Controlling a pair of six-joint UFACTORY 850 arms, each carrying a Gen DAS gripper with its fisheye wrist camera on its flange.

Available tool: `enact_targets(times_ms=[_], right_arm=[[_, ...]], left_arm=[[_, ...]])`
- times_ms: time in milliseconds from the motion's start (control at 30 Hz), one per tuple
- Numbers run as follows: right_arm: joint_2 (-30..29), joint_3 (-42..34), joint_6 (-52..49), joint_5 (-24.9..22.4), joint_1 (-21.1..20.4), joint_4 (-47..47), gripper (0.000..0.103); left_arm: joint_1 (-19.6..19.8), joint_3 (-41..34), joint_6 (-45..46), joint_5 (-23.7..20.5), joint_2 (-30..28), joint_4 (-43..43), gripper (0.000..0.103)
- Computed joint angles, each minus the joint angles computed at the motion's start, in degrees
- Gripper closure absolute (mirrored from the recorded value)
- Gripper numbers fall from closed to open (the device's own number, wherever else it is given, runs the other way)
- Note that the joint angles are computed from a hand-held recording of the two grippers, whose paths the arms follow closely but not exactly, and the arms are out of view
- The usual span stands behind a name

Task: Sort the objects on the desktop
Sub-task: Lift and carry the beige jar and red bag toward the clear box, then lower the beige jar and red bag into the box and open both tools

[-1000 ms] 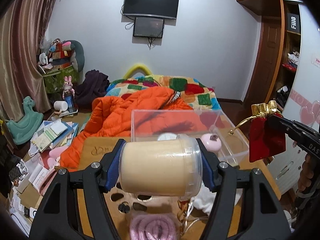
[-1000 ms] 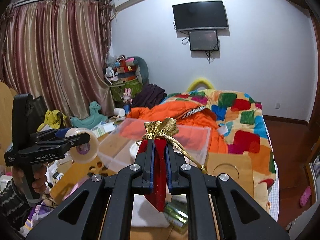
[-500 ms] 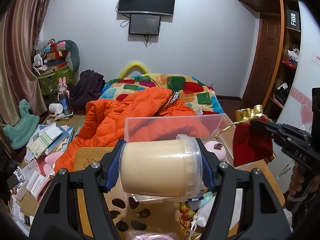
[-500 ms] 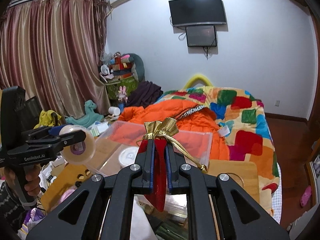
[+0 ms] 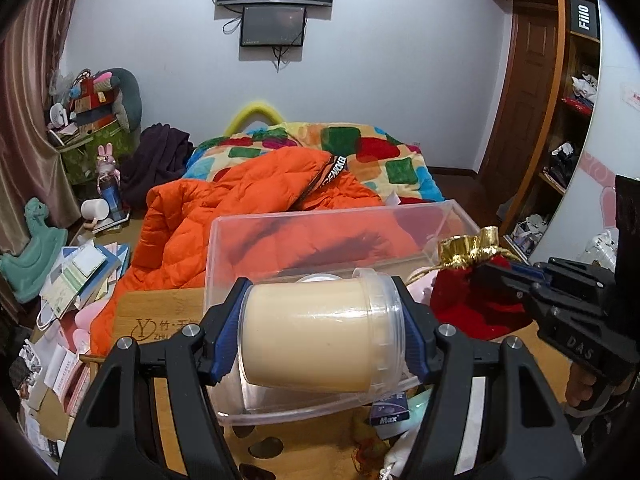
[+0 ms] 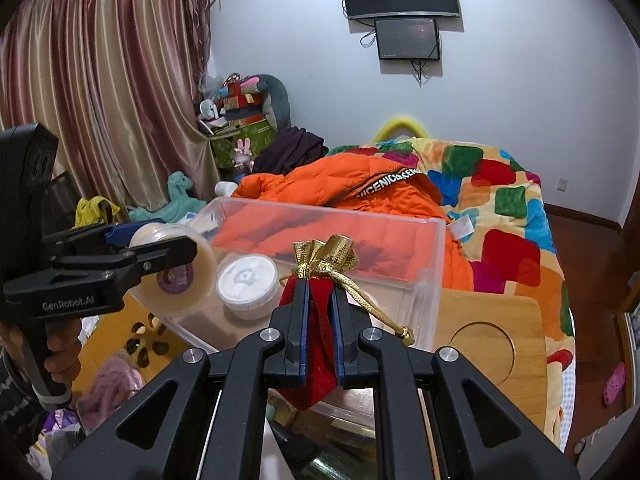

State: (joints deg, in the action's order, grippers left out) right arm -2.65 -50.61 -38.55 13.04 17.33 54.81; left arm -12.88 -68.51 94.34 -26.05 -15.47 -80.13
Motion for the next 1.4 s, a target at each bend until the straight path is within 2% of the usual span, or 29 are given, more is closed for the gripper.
enact_targets(times_ms=[267,667,900,1067,1200,1333,1400], right_arm=[[-2.08,-0.64,-1.58,-1.88,0.14,0.48,0.094],[-3.30,-1.93,-20.81,0.58,1.63,18.58,0.091],[-3.27,-1.97,-25.10,2.74,2.15,23.48,0.077],[-2.88,-1.71,-25.80,3.39,2.24,25.67,0.068],[-2.47,-1.53,-26.48,3.50,2.41,26.96,0.066],[-1.98,-1.30,-28.07,4.17,2.89,28.81,0.062],[-1.44,-0.94,-27.90,3.98,3.08,29.02,0.056]], left_arm=[[-0.63,-1.06,-3.08,1.36,-1.80,3.72,0.037],[-0.18,-1.98,-6.65,0.86,-3.48,7.62,0.037],[-0.18,-1.64,-7.92,1.88,-3.50,9.49,0.037],[0.55,-0.86,-5.07,-0.05,-2.36,6.90,0.036],[-0.05,1.05,0.65,2.73,-0.48,2.75,0.036],[0.03,1.89,2.40,2.60,0.63,1.23,0.036],[0.07,2.28,3.24,2.87,1.17,0.36,0.036]])
